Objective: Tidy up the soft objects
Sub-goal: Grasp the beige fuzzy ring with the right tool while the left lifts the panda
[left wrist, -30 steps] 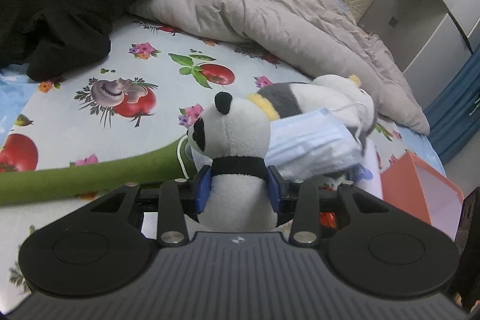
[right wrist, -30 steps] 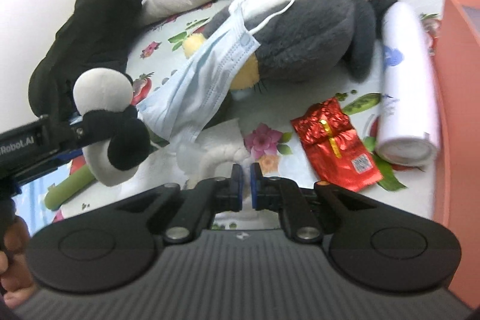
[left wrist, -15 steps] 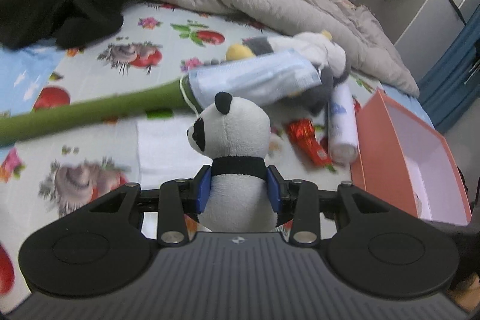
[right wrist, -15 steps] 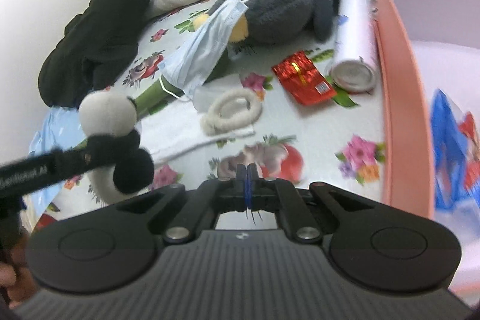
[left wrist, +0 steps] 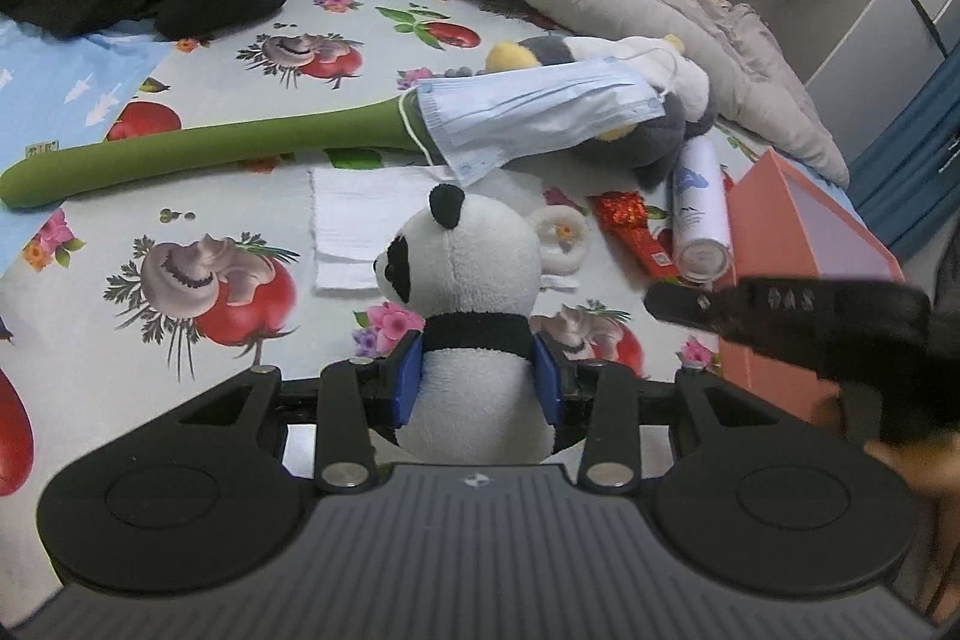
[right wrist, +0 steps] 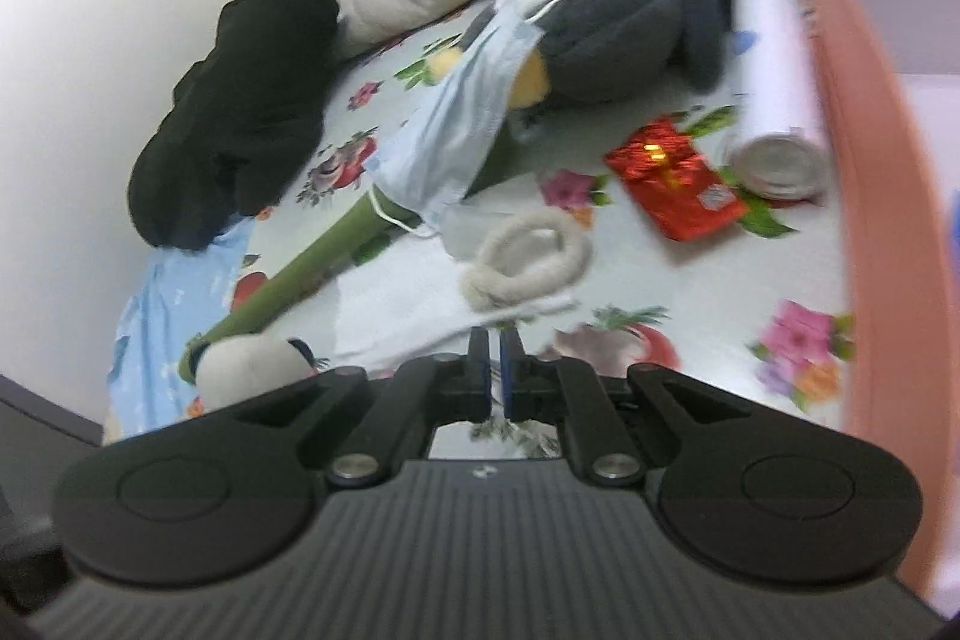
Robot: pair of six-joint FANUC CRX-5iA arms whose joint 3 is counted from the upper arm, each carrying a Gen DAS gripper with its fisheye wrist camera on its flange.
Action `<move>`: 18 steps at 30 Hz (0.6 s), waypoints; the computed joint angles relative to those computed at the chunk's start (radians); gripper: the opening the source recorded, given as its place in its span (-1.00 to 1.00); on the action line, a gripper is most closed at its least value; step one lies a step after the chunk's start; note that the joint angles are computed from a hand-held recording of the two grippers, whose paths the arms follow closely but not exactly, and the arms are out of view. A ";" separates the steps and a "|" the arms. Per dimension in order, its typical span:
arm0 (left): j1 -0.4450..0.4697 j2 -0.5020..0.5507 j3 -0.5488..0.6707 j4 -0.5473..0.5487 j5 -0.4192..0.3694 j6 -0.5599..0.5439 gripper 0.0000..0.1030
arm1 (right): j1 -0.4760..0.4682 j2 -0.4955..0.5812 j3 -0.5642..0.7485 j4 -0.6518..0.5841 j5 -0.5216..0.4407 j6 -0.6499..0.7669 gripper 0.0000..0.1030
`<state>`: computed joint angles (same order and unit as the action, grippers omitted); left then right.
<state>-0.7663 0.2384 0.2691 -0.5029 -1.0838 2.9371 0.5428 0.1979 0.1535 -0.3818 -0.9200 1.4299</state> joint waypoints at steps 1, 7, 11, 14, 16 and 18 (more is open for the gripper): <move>0.006 0.000 -0.005 0.005 0.002 -0.007 -0.14 | -0.004 0.025 0.025 -0.020 -0.013 0.021 -0.74; 0.049 -0.002 -0.048 0.048 0.036 -0.035 -0.14 | 0.036 0.113 0.078 0.034 0.023 0.078 -0.11; 0.074 -0.002 -0.071 0.066 0.056 -0.047 -0.14 | 0.053 0.161 0.104 0.069 0.038 0.111 -0.13; 0.092 0.001 -0.086 0.081 0.074 -0.059 -0.14 | 0.071 0.189 0.106 0.124 0.058 0.110 -0.13; 0.100 0.002 -0.094 0.089 0.086 -0.061 -0.14 | 0.077 0.207 0.110 0.138 0.062 0.121 -0.16; 0.105 0.003 -0.098 0.091 0.091 -0.060 -0.14 | 0.085 0.218 0.113 0.148 0.057 0.150 -0.16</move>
<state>-0.6610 0.2418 0.1712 -0.4114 -0.9929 2.8769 0.6277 0.4156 0.2664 -0.2341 -0.8628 1.5804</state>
